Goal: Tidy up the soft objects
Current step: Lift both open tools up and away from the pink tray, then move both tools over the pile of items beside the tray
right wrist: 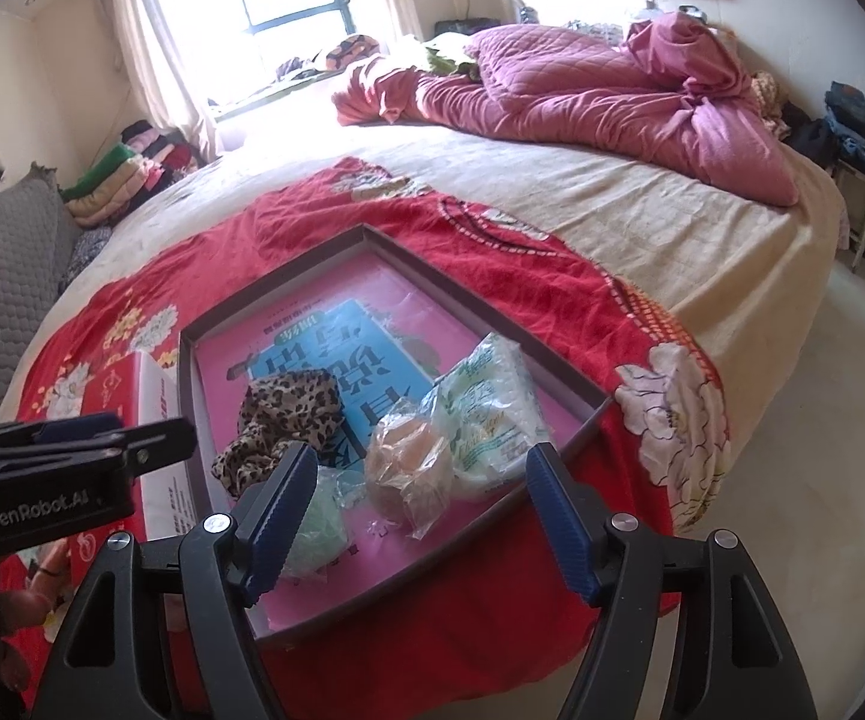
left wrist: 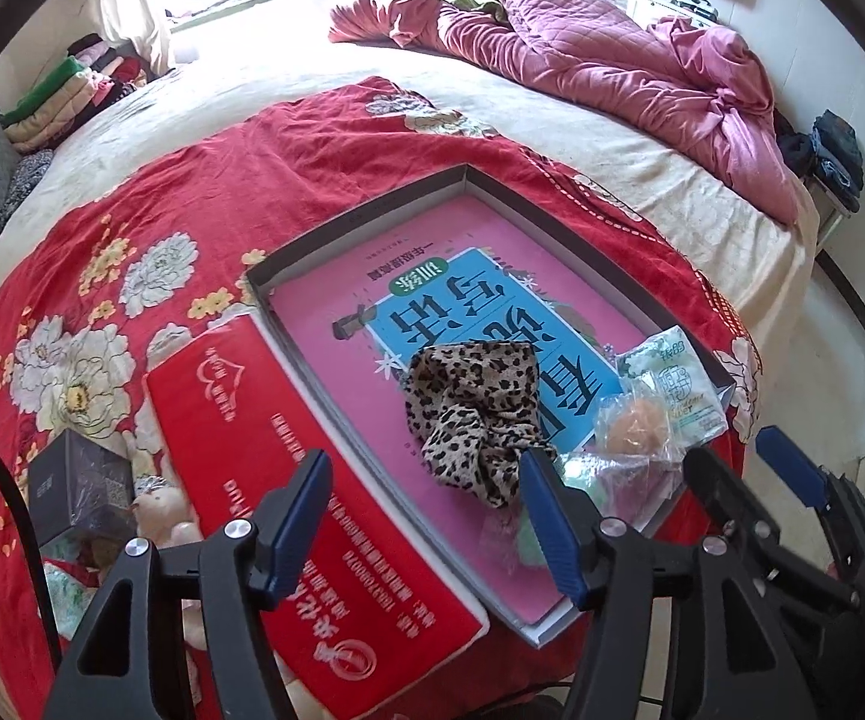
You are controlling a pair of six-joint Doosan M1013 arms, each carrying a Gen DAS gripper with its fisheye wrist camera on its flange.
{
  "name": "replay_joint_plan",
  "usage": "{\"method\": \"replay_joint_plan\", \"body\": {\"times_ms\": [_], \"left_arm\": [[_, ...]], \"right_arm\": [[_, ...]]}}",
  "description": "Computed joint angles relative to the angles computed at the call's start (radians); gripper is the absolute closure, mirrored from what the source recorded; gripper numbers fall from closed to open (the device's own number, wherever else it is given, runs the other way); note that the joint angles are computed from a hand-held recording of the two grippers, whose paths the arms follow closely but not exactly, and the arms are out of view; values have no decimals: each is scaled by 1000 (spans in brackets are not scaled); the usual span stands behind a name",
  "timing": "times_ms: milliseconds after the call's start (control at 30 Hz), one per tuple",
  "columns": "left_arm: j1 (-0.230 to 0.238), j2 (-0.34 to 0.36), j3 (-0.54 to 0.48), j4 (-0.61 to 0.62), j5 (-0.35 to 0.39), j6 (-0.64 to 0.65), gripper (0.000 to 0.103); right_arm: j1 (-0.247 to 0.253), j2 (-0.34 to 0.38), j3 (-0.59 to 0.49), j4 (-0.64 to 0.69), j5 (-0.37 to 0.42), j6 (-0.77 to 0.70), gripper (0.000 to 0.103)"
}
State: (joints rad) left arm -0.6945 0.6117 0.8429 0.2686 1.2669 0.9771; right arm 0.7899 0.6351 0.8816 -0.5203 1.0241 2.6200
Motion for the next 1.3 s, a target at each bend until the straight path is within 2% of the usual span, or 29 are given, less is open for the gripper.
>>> {"method": "replay_joint_plan", "body": {"times_ms": [633,1300], "left_arm": [[-18,-99,110,96,-19,-114,39],[-32,-236,265,221,-54,-255,39]], "right_arm": [[26,-33,14,-92,-20,77,28],[93,-32,-61,-214,-51,47,28]]}}
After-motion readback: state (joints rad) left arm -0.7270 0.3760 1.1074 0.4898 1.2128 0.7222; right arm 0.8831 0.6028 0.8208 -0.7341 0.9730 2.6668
